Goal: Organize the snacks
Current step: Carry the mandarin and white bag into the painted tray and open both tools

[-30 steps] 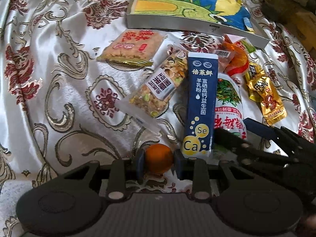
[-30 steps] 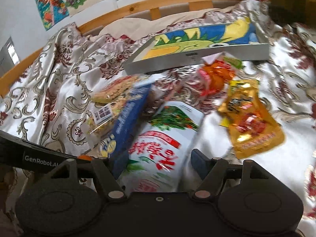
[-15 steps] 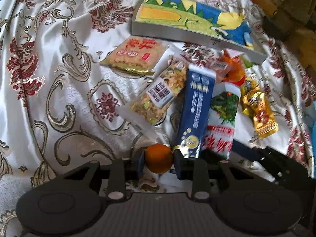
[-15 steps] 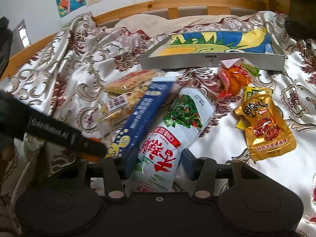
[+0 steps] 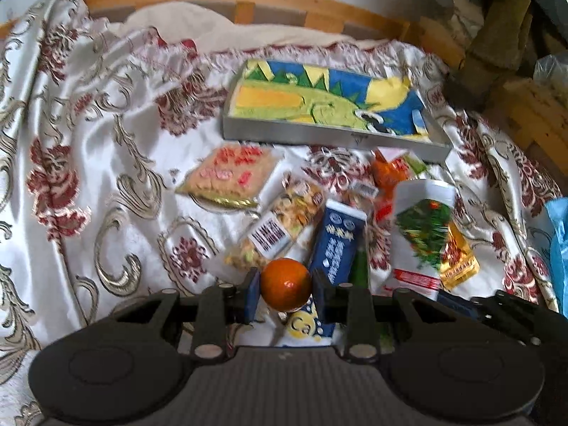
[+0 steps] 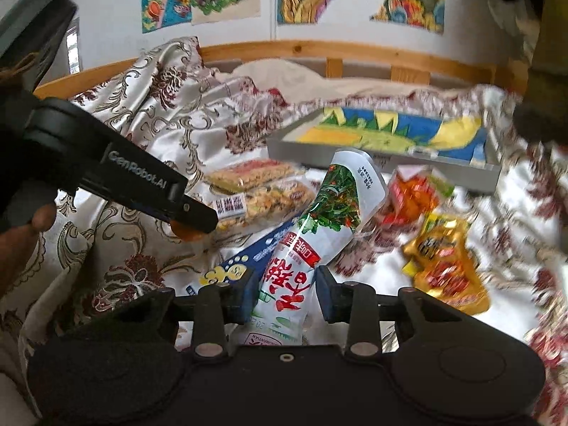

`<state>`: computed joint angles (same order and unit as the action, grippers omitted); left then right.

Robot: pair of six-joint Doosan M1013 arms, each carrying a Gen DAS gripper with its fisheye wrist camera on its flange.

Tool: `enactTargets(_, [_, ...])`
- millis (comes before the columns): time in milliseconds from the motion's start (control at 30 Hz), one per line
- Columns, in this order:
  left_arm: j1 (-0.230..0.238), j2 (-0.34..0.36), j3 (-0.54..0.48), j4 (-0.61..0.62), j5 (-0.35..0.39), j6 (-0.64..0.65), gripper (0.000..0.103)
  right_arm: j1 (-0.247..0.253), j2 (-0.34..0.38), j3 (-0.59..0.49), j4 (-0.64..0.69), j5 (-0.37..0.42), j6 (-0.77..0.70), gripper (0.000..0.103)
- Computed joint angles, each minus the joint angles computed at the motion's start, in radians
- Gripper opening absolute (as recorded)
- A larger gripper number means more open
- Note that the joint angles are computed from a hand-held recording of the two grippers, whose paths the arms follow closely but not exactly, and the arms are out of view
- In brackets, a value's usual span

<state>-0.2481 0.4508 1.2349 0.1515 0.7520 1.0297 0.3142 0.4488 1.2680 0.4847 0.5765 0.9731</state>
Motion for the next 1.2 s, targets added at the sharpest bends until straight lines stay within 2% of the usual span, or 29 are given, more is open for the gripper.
enactTargets(133, [-0.002,-0.014,0.022,0.054,-0.056,-0.061,0.034,-0.006,-0.021,0.021,0.033,-0.053,-0.054,0.037])
enactTargets(300, [-0.022,-0.041,0.06,0.259,-0.172,-0.223,0.034,-0.024,-0.023,0.01,0.088,-0.105,-0.093,0.037])
enactTargets(400, [-0.03,-0.032,0.038,0.349,-0.187,-0.314,0.034,-0.038,-0.011,-0.021,0.109,-0.101,-0.107,0.037])
enactTargets(500, [-0.036,-0.002,-0.015,0.408,-0.193,-0.364,0.034,-0.052,0.008,-0.053,0.132,-0.096,-0.163,0.037])
enactTargets(633, [-0.039,0.056,-0.1,0.465,-0.222,-0.398,0.034,-0.066,0.047,-0.098,0.174,-0.15,-0.27,0.037])
enactTargets(700, [-0.036,0.106,-0.173,0.444,-0.227,-0.375,0.034,-0.076,0.081,-0.135,0.258,-0.193,-0.314,0.037])
enactTargets(833, [-0.024,0.207,-0.32,0.313,-0.245,-0.302,0.034,-0.091,0.158,-0.226,0.418,-0.291,-0.425,0.037])
enactTargets(900, [-0.02,0.27,-0.417,0.242,-0.227,-0.243,0.034,-0.097,0.197,-0.277,0.446,-0.316,-0.45,0.038])
enactTargets(1000, [-0.017,0.366,-0.569,0.174,-0.167,-0.185,0.034,-0.108,0.257,-0.356,0.394,-0.335,-0.417,0.038])
enactTargets(1133, [-0.015,0.487,-0.774,0.109,-0.043,-0.143,0.034,-0.115,0.326,-0.454,0.124,-0.316,-0.116,0.038])
enactTargets(1200, [-0.016,0.551,-0.888,0.087,0.038,-0.121,0.034,-0.118,0.348,-0.487,0.086,-0.307,-0.073,0.038])
